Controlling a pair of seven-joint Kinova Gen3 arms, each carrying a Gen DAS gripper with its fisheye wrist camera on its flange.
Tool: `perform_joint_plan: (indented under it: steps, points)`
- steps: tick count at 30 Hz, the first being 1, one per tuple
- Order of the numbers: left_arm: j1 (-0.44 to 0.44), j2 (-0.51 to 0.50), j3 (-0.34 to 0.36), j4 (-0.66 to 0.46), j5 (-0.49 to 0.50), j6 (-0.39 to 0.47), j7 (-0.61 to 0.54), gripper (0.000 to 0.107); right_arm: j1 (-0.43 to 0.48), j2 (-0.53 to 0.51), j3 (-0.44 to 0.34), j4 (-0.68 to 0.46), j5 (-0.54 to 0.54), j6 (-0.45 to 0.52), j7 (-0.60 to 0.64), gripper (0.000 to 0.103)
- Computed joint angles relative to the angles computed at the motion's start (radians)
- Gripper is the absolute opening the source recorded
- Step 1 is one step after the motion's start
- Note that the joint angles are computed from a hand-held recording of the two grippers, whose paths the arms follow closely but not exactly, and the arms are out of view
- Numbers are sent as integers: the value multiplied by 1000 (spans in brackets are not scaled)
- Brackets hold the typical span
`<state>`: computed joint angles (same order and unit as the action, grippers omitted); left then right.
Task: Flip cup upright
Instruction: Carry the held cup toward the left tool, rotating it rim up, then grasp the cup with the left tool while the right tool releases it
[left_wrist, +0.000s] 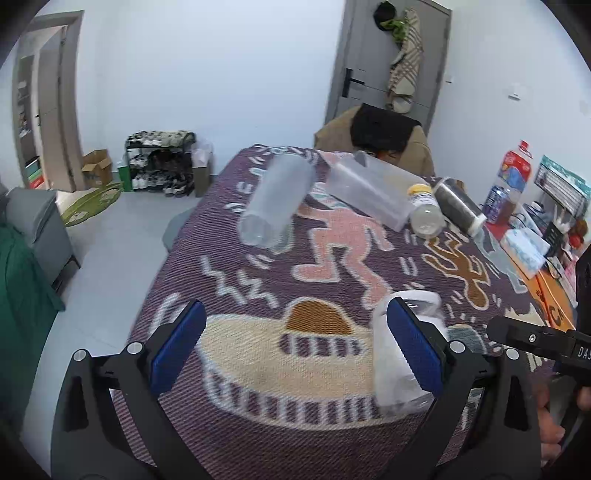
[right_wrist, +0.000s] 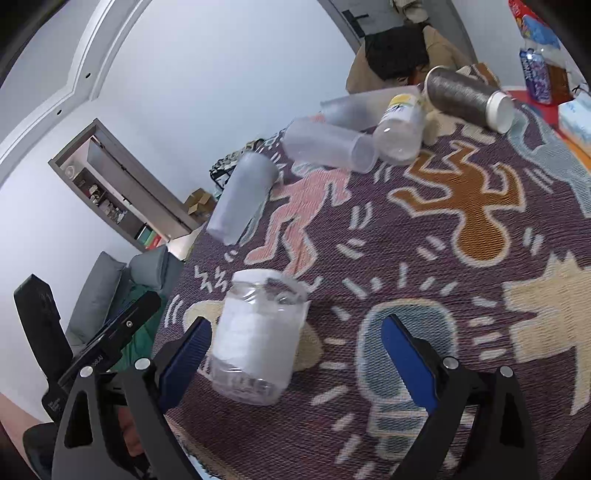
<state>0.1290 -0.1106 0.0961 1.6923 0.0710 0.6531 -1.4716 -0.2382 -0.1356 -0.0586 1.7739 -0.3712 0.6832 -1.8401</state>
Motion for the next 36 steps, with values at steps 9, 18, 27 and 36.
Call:
perform_joint_plan:
  steps: [9, 18, 27, 36]
  points:
    - [53, 103, 21, -111, 105, 67, -139, 98, 44, -63, 8, 58, 97, -11, -63, 91]
    - [49, 258, 35, -319, 171, 296, -204, 97, 69, -78, 23, 90, 129, -17, -99, 91]
    - [38, 419, 46, -552, 171, 568, -228, 97, 79, -76, 29, 114, 132, -15, -101, 91]
    - [40, 513, 51, -684, 184, 731, -256, 89, 85, -41, -27, 95, 242, 22, -174, 94]
